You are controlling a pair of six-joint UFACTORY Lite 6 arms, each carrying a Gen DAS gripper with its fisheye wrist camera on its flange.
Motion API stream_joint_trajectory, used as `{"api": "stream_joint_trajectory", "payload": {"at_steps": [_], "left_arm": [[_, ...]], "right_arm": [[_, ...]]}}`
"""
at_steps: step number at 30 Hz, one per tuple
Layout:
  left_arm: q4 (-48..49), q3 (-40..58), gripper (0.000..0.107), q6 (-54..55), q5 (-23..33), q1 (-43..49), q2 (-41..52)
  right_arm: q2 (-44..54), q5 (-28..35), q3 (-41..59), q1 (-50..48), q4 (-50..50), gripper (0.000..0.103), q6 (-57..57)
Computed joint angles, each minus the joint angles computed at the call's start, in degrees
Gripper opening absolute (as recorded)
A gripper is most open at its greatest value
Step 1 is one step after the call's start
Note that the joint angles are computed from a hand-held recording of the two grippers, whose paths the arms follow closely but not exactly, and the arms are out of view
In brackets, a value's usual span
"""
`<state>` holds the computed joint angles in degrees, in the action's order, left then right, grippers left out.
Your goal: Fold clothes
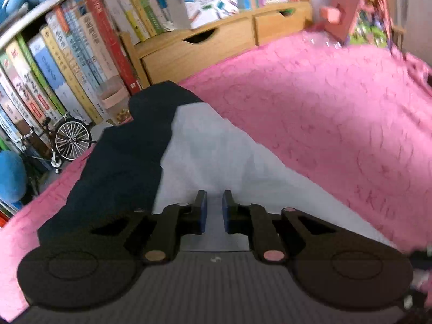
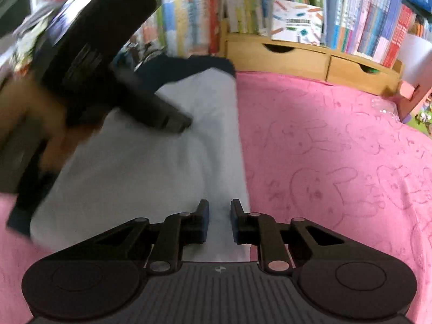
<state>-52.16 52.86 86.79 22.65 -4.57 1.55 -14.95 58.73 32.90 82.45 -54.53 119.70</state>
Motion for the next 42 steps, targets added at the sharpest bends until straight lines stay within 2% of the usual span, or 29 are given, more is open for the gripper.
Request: {"api": "stream_joint_trajectory", "payload": {"at_steps": [1,4,8,11,15,18,19,23,24,25,26,27,28,30,33,35,37,38,40,42], "left_arm": [[-1.3,2.1,0.003,0.6,0.4,0.5,1.8],[-5.0,9.4,0.003,3.0,1.5,1.1,8.7],[-10.6,14.1,0.003,9.1,-4.5,-1.4,14.6],[-6.1,21.3,0.003,5.7,-3.9,-1.8,20.8],[2.1,28.9,0.003,1.8,0.4,-1.3,25.9],[4.1,30.7,0.003,-4.2,5.8,1.3,23.9],[2.6,30.2,0.002,-5.0,8.4,3.3,22.2],[-4.2,17.6,0.009,2.6,18.8,13.9,6.1],[-4.6,12.9,0.010,6.0,20.8,16.3,1.6],[-4.1,8.1,0.012,9.3,21.9,18.7,-2.6],[-2.0,3.7,0.013,12.4,20.6,20.6,-5.2],[-0.1,-0.7,0.013,15.7,18.5,22.3,-7.7],[-0.4,-4.3,0.013,18.7,14.7,24.1,-8.6],[-2.4,-8.9,0.013,22.2,8.2,27.4,-9.0],[0.1,-6.6,0.013,13.0,9.7,32.2,-9.6],[-0.3,-6.9,0.012,11.5,11.5,36.3,-11.7],[2.3,-5.8,0.012,8.1,18.2,42.0,-13.4],[3.4,-4.9,0.012,6.7,21.7,44.9,-14.0],[6.2,-5.2,0.016,3.6,30.7,50.7,-16.9],[9.7,-5.7,0.023,0.6,37.3,55.8,-18.3]], "right_arm": [[0.9,0.8,0.4,1.5,0.4,0.019,1.1],[2.8,2.2,1.4,4.0,1.0,0.019,3.8],[4.6,3.5,2.4,5.5,0.8,0.019,6.4],[4.7,3.8,2.3,5.8,0.4,0.019,7.5],[4.6,3.7,2.2,5.8,0.0,0.019,7.7],[4.6,3.4,2.6,5.2,0.2,0.019,6.6],[4.4,3.3,2.6,5.1,0.4,0.019,5.9],[1.3,1.7,1.5,3.6,0.7,0.020,1.0],[0.8,1.6,1.7,3.4,1.0,0.021,-0.9],[0.8,2.3,2.4,3.4,1.2,0.028,-2.7],[1.0,3.5,3.5,3.7,1.1,0.033,-4.3],[1.1,4.9,4.2,4.3,0.4,0.045,-4.9],[1.2,5.8,4.9,4.7,-1.0,0.052,-5.3],[1.6,6.4,6.5,4.4,-4.0,0.053,-6.9],[3.4,3.2,8.9,1.2,-9.4,0.054,-8.6],[6.8,-5.5,10.6,-3.9,-9.9,0.057,-12.0],[11.3,-15.4,13.1,-9.5,-8.5,0.058,-17.5],[12.7,-18.2,14.3,-10.7,-8.2,0.058,-19.4],[12.3,-21.1,15.3,-10.6,-9.4,0.056,-20.4],[9.5,-22.0,14.7,-9.6,-10.2,0.059,-18.4]]}}
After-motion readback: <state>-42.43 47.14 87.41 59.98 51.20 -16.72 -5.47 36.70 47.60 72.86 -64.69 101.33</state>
